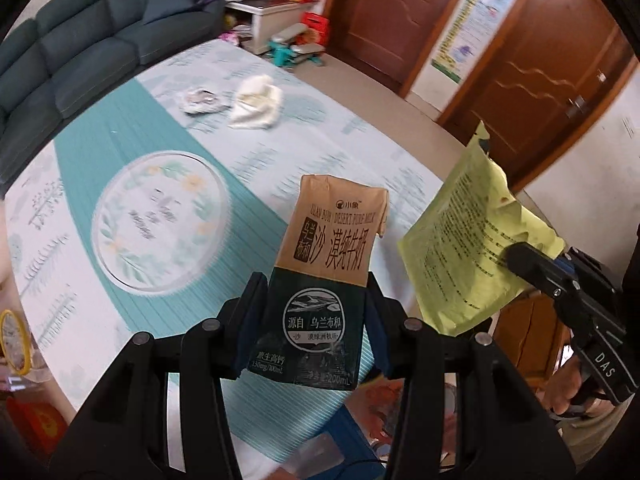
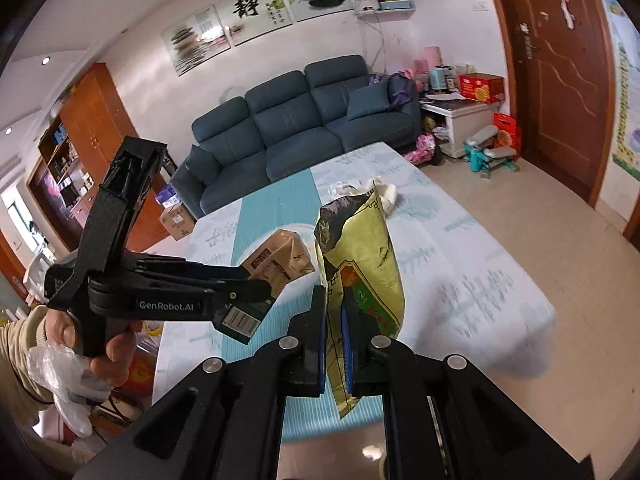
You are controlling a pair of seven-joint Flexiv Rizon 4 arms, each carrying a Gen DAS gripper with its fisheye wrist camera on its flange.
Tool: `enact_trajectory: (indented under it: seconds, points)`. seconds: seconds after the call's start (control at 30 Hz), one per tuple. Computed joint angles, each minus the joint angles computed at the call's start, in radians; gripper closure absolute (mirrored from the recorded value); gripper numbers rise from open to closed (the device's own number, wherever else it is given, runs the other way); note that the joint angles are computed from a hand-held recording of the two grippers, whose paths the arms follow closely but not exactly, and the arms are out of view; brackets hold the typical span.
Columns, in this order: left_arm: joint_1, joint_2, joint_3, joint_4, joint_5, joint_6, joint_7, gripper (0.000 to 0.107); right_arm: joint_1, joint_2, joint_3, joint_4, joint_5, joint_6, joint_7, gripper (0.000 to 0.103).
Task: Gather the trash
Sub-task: 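Carry the milk tea carton and yellow-green snack bag over the trash bin with both grippers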
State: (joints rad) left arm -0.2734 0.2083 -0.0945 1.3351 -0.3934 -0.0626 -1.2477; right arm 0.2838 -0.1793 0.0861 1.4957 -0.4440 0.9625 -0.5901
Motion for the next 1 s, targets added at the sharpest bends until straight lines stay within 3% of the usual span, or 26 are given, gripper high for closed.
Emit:
enact_trajectory:
  seconds: [0.3,0.6,0.73,1.0]
  points:
    - [-0.118,0.173,-0.063,0.242,-0.016,0.014,-0.061,0.063,-0.054,0.277,0.089,0.409,-0.103,0.006,0.307,0.097]
    - [-0.22,0.266,-0.133,0.442,0.012,0.083,-0.12,0.063,-0.117,0.443,0.172,0.727,-0.073,0.073,0.548,0.097]
    - [-0.247,0.268,-0.149,0.496,0.028,0.096,-0.145,0.063,-0.119,0.477,0.191,0.828,-0.034,0.096,0.605,0.097]
    - [-0.294,0.249,-0.19,0.577,0.077,0.139,-0.193,0.063,-0.11,0.425,0.171,0.907,0.025,0.156,0.653,0.097]
